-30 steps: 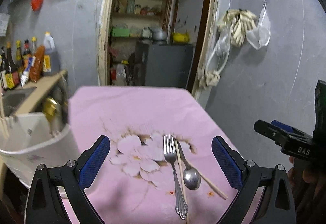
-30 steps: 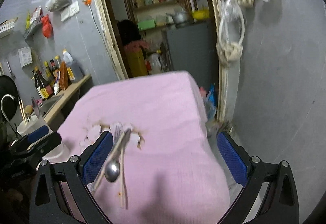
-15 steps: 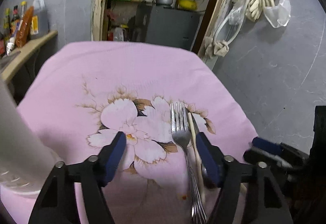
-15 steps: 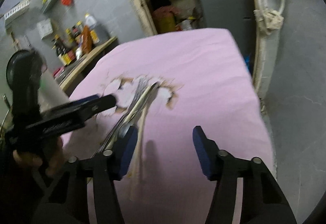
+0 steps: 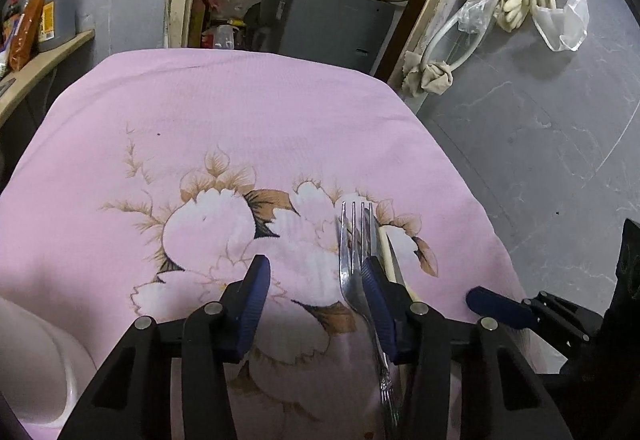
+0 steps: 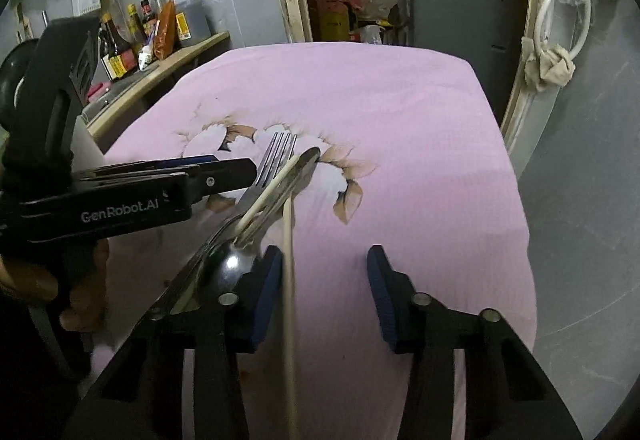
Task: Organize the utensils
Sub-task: 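Grasp a fork with the left tool while the right tool grasps a chopstick, then lift the fork and chopstick and carry them to the white caddy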
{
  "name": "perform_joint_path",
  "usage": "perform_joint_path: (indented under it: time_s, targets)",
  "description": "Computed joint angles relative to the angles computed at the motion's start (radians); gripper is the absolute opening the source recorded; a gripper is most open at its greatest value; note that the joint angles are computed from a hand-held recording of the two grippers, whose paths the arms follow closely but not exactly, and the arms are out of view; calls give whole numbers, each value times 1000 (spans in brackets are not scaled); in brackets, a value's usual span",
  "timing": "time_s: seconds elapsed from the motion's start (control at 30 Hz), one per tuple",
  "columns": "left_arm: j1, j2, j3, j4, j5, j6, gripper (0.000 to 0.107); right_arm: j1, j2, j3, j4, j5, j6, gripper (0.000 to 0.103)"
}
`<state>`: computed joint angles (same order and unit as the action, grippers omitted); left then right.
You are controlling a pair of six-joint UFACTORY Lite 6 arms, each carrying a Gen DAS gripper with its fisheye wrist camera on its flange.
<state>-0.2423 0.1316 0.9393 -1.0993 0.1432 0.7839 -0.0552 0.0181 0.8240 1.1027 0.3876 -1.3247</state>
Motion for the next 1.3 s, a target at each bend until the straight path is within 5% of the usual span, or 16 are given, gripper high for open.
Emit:
perform_joint_path:
  time_s: [0.1, 0.3, 0.57, 1.17, 1.3]
  targets:
    - [10, 18, 20, -55, 21, 56, 45, -40, 14, 21, 3, 31, 24, 10]
    - [15, 81, 89, -136, 40, 148, 45, -91, 40, 24, 47, 5, 13, 4]
    - [29, 156, 182, -131, 102, 175, 38, -100, 94, 63, 22, -23, 45, 4]
    - [58, 218, 244, -138, 195, 204, 29, -65, 498, 612, -311, 193, 379, 6]
    - [52, 234, 271, -69, 207, 149, 19, -72, 556, 694, -318, 260, 431, 9]
